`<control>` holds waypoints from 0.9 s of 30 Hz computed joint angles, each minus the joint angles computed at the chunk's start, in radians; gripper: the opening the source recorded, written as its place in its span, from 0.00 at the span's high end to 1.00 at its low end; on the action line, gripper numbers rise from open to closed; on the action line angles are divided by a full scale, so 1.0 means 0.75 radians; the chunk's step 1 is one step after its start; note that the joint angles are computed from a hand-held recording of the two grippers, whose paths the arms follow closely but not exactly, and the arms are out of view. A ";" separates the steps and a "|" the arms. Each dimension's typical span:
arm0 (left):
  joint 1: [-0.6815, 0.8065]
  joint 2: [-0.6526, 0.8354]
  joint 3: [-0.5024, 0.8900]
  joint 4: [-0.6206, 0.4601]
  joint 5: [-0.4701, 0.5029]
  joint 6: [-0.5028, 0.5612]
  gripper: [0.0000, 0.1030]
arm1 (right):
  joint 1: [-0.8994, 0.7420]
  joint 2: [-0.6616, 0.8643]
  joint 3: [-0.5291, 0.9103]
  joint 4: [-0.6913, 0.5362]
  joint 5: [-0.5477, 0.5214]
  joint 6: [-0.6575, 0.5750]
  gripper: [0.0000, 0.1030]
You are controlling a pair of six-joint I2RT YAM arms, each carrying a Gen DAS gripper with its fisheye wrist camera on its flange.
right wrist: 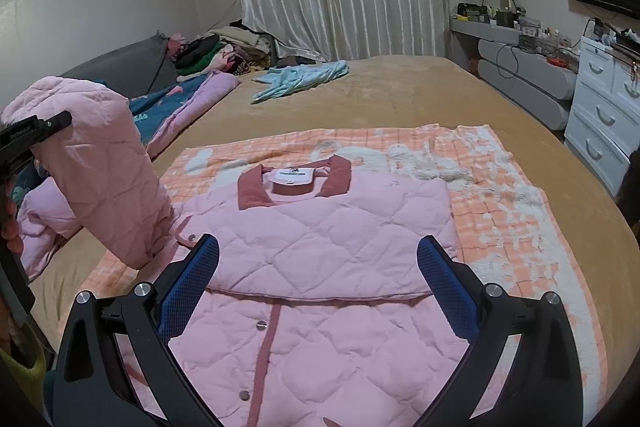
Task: Fold large clothes
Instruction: 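Lay the held sleeve across the jacket front and open the left gripper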
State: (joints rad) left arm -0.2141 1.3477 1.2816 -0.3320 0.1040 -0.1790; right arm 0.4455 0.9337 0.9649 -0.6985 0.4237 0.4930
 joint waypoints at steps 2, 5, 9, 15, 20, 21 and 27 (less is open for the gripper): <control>-0.037 0.011 -0.004 0.009 -0.024 0.013 0.92 | -0.037 -0.014 -0.015 0.006 -0.016 -0.019 0.04; -0.090 0.030 -0.006 0.020 -0.057 0.035 0.92 | -0.093 -0.026 -0.035 0.025 -0.033 -0.052 0.04; -0.167 0.065 -0.007 0.034 -0.106 0.062 0.92 | -0.172 -0.033 -0.068 0.064 -0.055 -0.093 0.04; -0.289 0.127 -0.008 0.054 -0.187 0.111 0.92 | -0.316 -0.036 -0.132 0.152 -0.158 -0.148 0.04; -0.378 0.189 -0.014 0.085 -0.248 0.143 0.92 | -0.423 -0.036 -0.199 0.219 -0.212 -0.196 0.04; -0.396 0.209 -0.013 0.092 -0.262 0.148 0.92 | -0.444 -0.039 -0.213 0.228 -0.229 -0.204 0.04; -0.489 0.293 -0.019 0.118 -0.311 0.167 0.92 | -0.593 -0.052 -0.282 0.275 -0.329 -0.229 0.04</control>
State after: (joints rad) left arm -0.5807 1.5678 1.2673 -0.2431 -0.1290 -0.0536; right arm 0.0006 0.8946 0.7531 -0.4919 0.1771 0.3210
